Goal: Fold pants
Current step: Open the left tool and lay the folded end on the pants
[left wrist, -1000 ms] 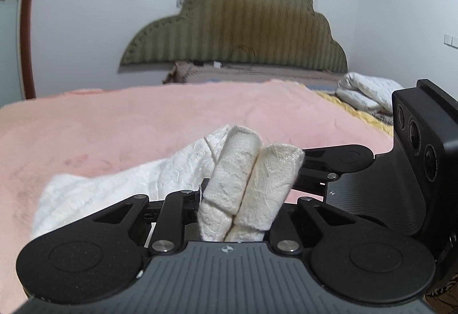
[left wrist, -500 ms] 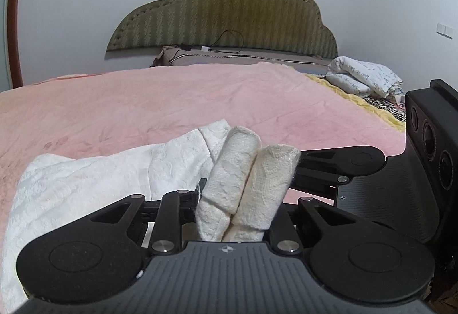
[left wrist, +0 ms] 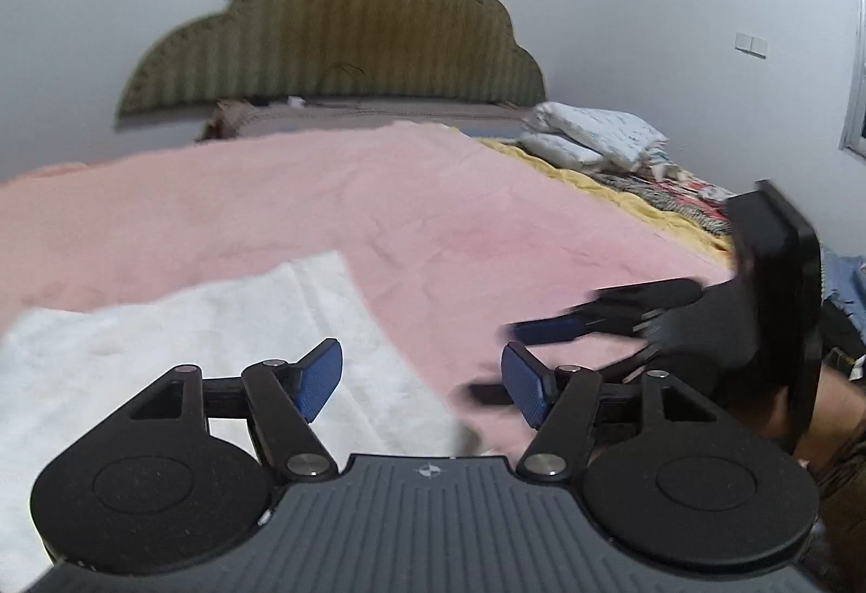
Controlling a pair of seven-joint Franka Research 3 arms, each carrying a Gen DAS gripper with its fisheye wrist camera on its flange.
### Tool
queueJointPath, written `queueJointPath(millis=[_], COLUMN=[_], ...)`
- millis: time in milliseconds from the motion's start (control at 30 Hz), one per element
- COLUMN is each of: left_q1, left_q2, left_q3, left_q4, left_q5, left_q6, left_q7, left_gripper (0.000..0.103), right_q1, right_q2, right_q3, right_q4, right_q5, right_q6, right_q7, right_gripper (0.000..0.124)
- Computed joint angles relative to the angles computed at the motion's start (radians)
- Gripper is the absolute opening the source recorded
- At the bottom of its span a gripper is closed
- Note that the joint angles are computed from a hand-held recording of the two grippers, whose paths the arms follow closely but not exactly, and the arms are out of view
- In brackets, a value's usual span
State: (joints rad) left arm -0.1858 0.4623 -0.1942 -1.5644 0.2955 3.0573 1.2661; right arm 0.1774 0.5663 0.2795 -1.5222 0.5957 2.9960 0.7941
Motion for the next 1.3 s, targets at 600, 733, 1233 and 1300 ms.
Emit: queueJointPath(millis=[600, 733, 1233, 1300], left_q1=[-0.101, -0.087, 0.359, 0.374], left_q2=[-0.111, -0.120, -0.121, -0.108], left_q3=[0.213, 0.241, -0.100, -0.123], left_q4=[-0.120, -0.115, -0.173, -0.165], left_q5=[0.361, 0.456, -0.388, -0.458], left_q6=[-0.167, -0.159, -0.172, -0.164], left_q7=[-0.283, -0.442, -0.073, -0.004], left_gripper=[0.072, 0.073, 0.076, 0.077], right_q1=[0.418, 0.382, 0.001, 0.005], right_q2=[0.111, 0.103, 0.161, 0.168], right_q3=[-0.432, -0.402, 0.080, 0.075], right_q4=[0.145, 0.142, 0.230, 0.246], right_q5=[-0.438, -0.439, -0.018, 0.011], right_q6=[0.058, 0.069, -0.133, -0.162], right_q7=[0.436, 0.510, 0.297, 0.275], right_gripper=[0.079, 0.079, 0.079, 0.079])
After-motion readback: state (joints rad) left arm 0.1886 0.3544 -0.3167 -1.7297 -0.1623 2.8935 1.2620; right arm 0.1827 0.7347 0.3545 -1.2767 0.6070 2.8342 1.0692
